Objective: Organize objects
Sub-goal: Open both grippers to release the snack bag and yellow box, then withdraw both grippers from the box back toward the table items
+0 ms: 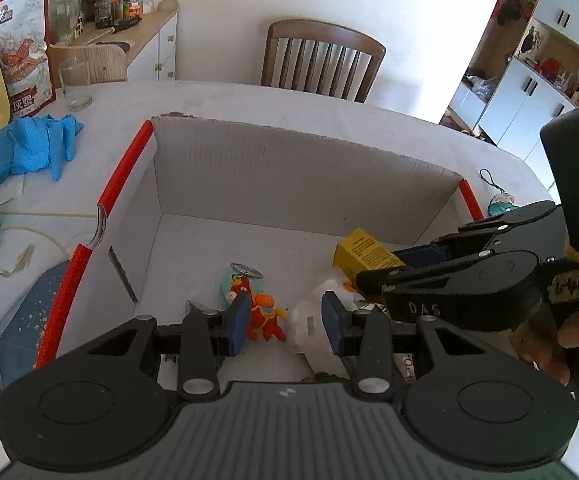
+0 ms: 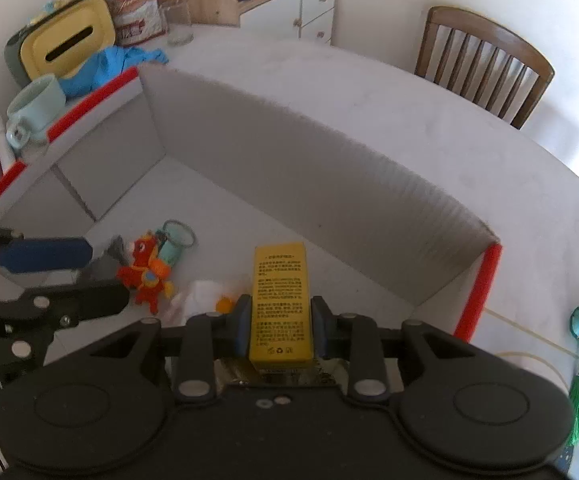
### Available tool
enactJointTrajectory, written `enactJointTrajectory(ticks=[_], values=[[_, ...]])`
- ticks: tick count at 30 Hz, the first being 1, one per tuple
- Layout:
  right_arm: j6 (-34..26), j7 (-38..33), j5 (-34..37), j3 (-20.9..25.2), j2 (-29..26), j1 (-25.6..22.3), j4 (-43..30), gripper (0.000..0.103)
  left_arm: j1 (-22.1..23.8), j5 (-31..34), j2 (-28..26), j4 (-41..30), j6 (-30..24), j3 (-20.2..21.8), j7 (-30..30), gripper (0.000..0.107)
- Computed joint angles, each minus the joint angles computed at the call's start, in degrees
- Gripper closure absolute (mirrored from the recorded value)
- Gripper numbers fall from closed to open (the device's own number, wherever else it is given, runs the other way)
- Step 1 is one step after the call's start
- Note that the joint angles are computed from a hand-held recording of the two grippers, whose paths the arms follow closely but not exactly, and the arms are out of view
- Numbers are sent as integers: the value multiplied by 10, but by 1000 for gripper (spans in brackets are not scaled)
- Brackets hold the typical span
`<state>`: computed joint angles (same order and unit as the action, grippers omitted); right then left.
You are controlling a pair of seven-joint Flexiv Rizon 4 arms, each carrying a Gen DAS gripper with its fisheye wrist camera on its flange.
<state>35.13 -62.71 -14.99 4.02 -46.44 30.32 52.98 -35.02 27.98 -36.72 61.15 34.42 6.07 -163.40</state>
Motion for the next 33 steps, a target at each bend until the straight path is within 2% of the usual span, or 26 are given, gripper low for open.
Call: enactJointTrajectory(ticks=[7,15,25,33], values=[[35,15,9,3,26,-8,31,72,0,-3,-6,-10,-7,0,2,69],[135,23,24,22,112,-32,149,71,-13,7,-7,-37,-32,2,5,69],[243,59,17,31,201,-49,276,71,-41,29,-30,-120,-91,6,29,69],[307,121,-25,22,270,-56,380,70,-66,42,-71,-212,-129,17,51,69]])
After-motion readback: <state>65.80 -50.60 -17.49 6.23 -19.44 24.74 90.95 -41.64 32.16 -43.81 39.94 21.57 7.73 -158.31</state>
